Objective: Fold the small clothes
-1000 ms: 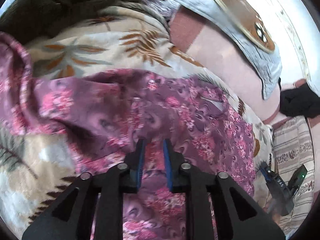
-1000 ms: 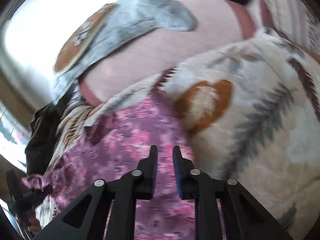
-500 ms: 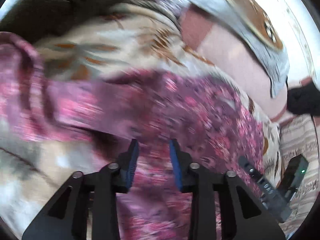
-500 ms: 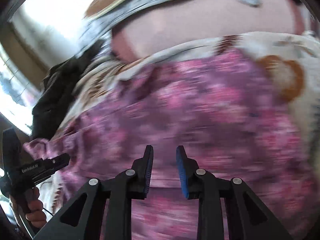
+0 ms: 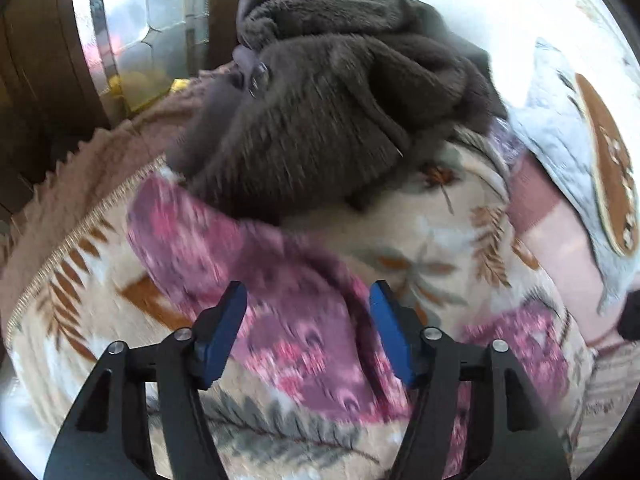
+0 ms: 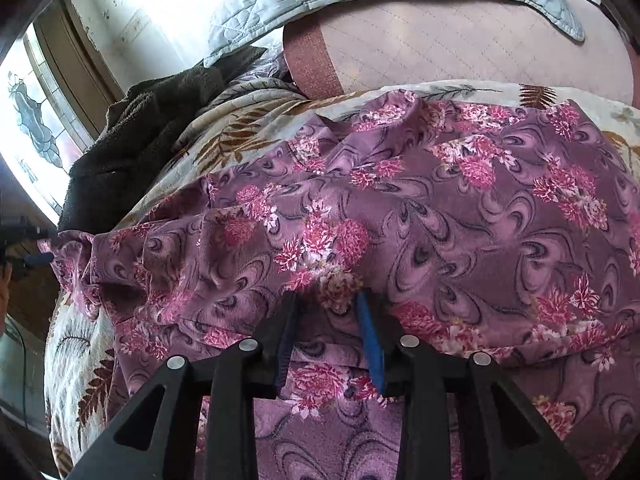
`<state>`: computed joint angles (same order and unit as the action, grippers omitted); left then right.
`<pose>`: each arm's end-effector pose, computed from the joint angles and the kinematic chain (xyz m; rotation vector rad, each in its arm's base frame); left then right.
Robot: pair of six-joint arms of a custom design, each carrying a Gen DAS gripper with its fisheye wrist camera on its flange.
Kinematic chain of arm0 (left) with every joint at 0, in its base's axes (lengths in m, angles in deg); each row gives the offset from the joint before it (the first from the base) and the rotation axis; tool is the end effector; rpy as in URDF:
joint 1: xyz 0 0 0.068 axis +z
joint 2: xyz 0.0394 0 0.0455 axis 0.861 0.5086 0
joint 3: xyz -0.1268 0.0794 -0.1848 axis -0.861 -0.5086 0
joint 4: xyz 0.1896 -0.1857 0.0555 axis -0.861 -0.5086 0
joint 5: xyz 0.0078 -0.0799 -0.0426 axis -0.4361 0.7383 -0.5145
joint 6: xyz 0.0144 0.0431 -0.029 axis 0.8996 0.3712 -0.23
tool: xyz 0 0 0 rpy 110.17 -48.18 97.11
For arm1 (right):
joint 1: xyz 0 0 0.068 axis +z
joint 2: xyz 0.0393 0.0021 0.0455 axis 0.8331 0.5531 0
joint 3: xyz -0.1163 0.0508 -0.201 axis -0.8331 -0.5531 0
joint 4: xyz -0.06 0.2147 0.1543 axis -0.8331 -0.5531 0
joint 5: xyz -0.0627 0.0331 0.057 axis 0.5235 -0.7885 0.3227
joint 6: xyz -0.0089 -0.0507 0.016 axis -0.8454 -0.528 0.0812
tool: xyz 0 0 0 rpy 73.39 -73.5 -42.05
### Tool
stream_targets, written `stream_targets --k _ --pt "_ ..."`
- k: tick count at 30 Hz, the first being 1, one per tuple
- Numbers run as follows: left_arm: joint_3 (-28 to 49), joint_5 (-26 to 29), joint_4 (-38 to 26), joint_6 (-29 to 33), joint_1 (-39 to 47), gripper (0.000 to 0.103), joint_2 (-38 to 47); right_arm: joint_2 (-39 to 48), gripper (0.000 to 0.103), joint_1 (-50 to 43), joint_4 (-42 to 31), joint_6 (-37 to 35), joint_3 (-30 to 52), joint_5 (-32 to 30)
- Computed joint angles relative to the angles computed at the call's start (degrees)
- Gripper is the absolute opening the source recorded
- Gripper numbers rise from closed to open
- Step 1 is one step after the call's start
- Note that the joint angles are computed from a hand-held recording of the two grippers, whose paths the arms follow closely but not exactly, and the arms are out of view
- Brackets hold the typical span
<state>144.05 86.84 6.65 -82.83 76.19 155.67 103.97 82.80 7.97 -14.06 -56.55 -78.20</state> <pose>0.3612 0.1008 0.2416 -0.3430 2.6355 -0.2013 0.1642 0.0767 0.1152 0.3661 2.3424 0.4449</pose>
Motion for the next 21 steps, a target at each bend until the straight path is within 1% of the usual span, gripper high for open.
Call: stream_targets --k 4,5,6,8,9,10,11,12,13,15,18,19,20,21 --pt "6.5 -7.0 -0.4 -1.0 -3.5 0.063 6.9 -2.5 0.033 -1.2 -1.0 -0.6 -1.0 -1.2" --pt "8.7 -9.2 -1.1 -1.5 -4.6 0.063 9.6 -1.4 0.033 0.1 -0.3 0.3 -0.7 -0.3" --pt "10.1 -11.2 -1.4 -2.4 -5.3 0.063 11.5 0.9 0.033 -0.3 1.9 0.1 -0.5 -0.7" --pt "13.1 -14.3 -3.4 -4.2 -5.8 0.063 15.2 0.8 0.033 -0.6 2.3 0.0 -0.7 -1.0" --pt "14.3 -15.3 -4.5 -5.1 -6.0 0.059 16.8 0.8 0.033 -0.7 2.6 0.0 -0.8 -1.2" --pt "15.2 -16.7 -5.3 -5.9 -6.1 0.043 18.1 0.7 0.033 -1.0 2.9 0.0 -1.1 -1.5" --pt "15.2 -18.9 -5.2 -5.9 -6.4 0.034 18.8 0.5 0.033 -1.1 3.1 0.0 -1.3 -1.8" --pt "14.3 -21.0 -4.6 -5.3 -6.4 0.018 18.7 0.3 0.033 -1.3 3.2 0.0 -1.5 -2.0" --pt "13.1 -20.5 -3.9 -4.9 -5.9 0.012 17.7 0.0 0.033 -1.5 3.3 0.0 -1.6 -2.2" --pt "7.5 -16.5 -1.0 -3.5 -3.3 0.008 12.5 -0.4 0.033 -1.5 3.2 0.1 -1.8 -2.3" --pt "-3.0 -14.0 3.9 1.5 0.9 0.007 3.0 -1.0 0.033 -1.6 3.0 0.1 -2.1 -2.5" --pt "-7.3 -11.4 5.0 4.2 4.0 0.007 -1.1 -1.3 0.033 -1.8 2.9 0.0 -2.2 -2.7" --pt "-9.8 -9.4 5.1 5.8 6.2 0.007 -3.4 -1.6 0.033 -1.8 2.7 -0.1 -2.3 -2.7" --pt "-12.4 -6.1 4.9 7.8 9.6 0.007 -5.8 -1.6 0.033 -1.7 2.6 -0.1 -2.2 -2.6"
